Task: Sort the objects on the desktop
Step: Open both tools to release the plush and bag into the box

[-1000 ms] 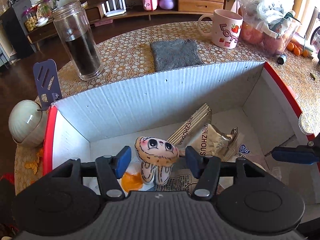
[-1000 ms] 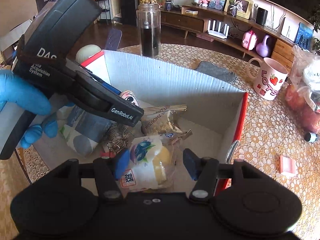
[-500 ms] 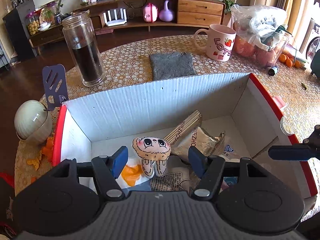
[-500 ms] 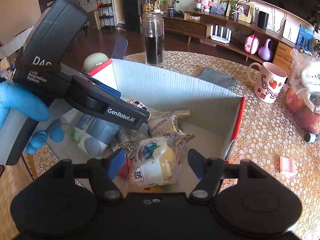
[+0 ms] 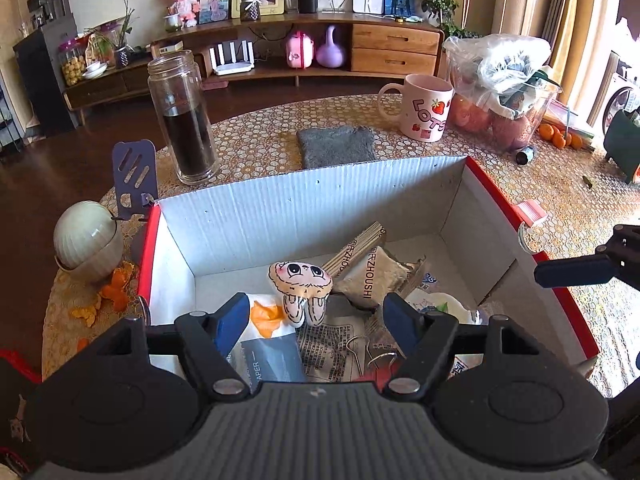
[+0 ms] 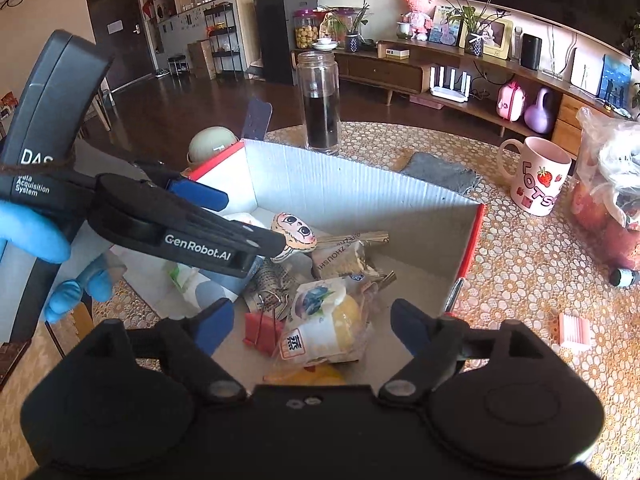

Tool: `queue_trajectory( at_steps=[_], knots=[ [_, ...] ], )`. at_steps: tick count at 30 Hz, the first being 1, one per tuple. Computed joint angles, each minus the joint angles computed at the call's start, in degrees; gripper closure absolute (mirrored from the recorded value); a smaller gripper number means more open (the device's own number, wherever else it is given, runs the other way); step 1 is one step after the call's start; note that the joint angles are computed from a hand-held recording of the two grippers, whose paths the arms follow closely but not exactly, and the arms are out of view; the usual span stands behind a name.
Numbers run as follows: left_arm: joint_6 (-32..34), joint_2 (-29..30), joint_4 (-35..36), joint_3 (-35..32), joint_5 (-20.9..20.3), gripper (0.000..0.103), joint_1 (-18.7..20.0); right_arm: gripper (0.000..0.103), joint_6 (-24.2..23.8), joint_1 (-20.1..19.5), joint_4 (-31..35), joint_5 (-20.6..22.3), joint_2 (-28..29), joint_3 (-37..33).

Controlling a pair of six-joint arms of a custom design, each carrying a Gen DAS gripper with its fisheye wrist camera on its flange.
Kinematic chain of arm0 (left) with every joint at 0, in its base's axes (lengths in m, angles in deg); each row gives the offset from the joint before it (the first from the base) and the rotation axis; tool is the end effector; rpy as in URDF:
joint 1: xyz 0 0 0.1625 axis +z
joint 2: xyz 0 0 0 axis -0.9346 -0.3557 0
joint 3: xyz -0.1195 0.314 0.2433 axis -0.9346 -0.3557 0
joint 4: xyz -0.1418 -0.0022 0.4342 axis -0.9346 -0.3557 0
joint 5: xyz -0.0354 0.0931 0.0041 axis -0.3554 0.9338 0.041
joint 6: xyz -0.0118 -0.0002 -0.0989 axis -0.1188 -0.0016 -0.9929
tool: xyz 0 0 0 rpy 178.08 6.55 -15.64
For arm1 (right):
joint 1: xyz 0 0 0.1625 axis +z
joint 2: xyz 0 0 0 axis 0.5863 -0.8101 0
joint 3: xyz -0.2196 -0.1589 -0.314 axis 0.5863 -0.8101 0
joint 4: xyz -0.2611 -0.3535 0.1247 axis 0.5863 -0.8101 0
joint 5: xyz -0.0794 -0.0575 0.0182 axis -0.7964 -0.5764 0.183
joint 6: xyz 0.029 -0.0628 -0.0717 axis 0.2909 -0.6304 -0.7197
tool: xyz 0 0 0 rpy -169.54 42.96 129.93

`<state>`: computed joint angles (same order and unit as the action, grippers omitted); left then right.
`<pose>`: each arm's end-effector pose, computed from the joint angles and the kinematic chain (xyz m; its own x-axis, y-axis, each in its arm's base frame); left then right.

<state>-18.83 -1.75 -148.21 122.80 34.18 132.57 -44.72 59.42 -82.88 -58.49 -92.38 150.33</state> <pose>-0.1807 -0.8035 0.1338 -0.6655 0.2870 -0.6890 0.6209 0.7252 -0.2975 0.1772 -0.7541 0.1372 -0.6917 -0.4764 0.5427 -0.6894 0.6595 -0.2998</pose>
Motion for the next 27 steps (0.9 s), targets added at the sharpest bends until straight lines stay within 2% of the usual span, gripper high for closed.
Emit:
queue_trajectory(
  at_steps=[2, 14, 18, 27],
  knots=[
    [0.0, -0.7, -0.9, 1.2, 0.0, 0.025, -0.2, 0.008, 0.4, -0.2, -0.5, 1.0, -0.7, 0.8],
    [-1.6, -3.6, -6.2, 7.4, 2.4, 0.014, -1.8, 0.006, 0.4, -1.0, -3.7, 3.6, -5.4, 6.3],
    [-2.4, -4.4, -8.2, 9.4, 3.0, 0.001, -2.6, 0.006, 0.6, -1.6, -5.6, 4.0, -6.9, 8.4],
    [-2.8, -4.9, -11.4, 13.1, 2.9, 0.001, -5.1, 0.006, 1.2, -4.0, -9.0, 4.1, -12.2, 13.6]
  ],
)
